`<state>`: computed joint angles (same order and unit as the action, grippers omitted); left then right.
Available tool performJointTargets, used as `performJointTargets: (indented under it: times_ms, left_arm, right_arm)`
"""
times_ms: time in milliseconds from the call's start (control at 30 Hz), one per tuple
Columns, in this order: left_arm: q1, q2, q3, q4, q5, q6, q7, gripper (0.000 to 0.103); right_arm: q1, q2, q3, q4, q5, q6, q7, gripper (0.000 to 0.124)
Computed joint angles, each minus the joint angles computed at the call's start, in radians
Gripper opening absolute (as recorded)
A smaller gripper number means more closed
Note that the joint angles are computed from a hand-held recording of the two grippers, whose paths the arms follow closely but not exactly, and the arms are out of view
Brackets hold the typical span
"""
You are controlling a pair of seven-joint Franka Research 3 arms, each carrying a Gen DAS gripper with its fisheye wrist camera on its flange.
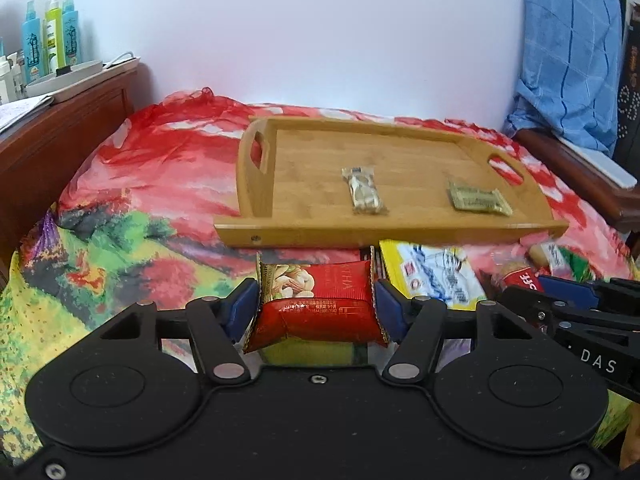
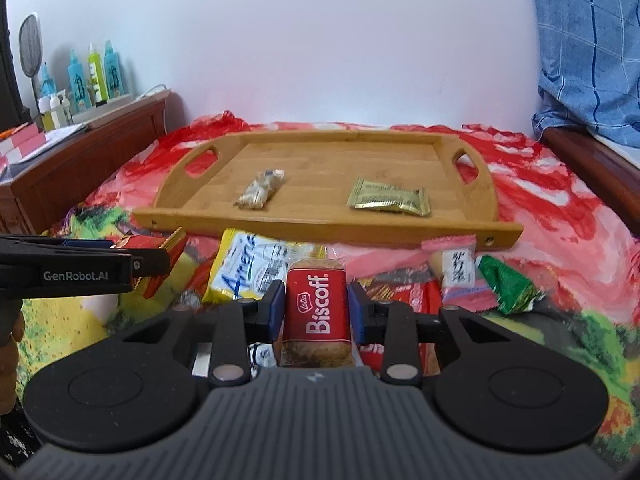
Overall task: Organize snacks
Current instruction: 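Carry both red snacks onto the bamboo tray and open both tools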
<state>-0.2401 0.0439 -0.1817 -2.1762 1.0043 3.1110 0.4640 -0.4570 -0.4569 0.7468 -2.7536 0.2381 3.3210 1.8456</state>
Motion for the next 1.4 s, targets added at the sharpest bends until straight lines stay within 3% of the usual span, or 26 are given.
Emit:
performJointTargets:
  times_ms: [100, 300, 467, 567, 667, 800, 967, 1133, 1400]
  left_arm:
    - [-0.001, -0.004, -0.006, 0.022, -0.025, -0.02, 0.023, 0.061]
    - [0.001, 0.033, -0.03, 0.108, -0.231, -0.041, 0.217, 0.061]
    - [0.017, 0.157, -0.087, 0.294, -0.529, -0.124, 0.474, 0.061]
    - [-0.009, 0.254, -0.078, 0.444, -0.607, -0.218, 0.541, 0.061]
    - [-0.053, 0.34, -0.043, 0.572, -0.621, -0.289, 0.556, 0.061]
    - [-0.087, 0.436, -0.016, 0.709, -0.638, -0.367, 0.559, 0.061]
    - [-0.11, 0.565, -0.013, 0.886, -0.673, -0.419, 0.6, 0.061]
    - [-0.158, 0.684, 0.016, 1.066, -0.674, -0.518, 0.619, 0.061]
    - [-0.201, 0.794, 0.045, 1.218, -0.675, -0.566, 0.623, 0.061]
  right_arm:
    - [-0.002, -0.006, -0.021, 0.015, -0.002, -0.014, 0.001, 0.038]
    - [-0.037, 0.034, -0.072, 0.088, -0.046, -0.045, -0.002, 0.038]
    - [0.063, 0.154, -0.267, 0.221, -0.09, -0.114, -0.028, 0.038]
    - [0.132, 0.234, -0.379, 0.312, -0.104, -0.165, -0.049, 0.038]
    - [0.175, 0.306, -0.451, 0.387, -0.121, -0.209, -0.049, 0.038]
    - [0.148, 0.382, -0.46, 0.452, -0.255, -0.241, 0.063, 0.038]
    - [0.176, 0.457, -0.514, 0.519, -0.4, -0.258, 0.17, 0.038]
    - [0.237, 0.511, -0.582, 0.568, -0.456, -0.274, 0.201, 0.039]
    - [0.355, 0.561, -0.707, 0.6, -0.535, -0.255, 0.231, 0.039]
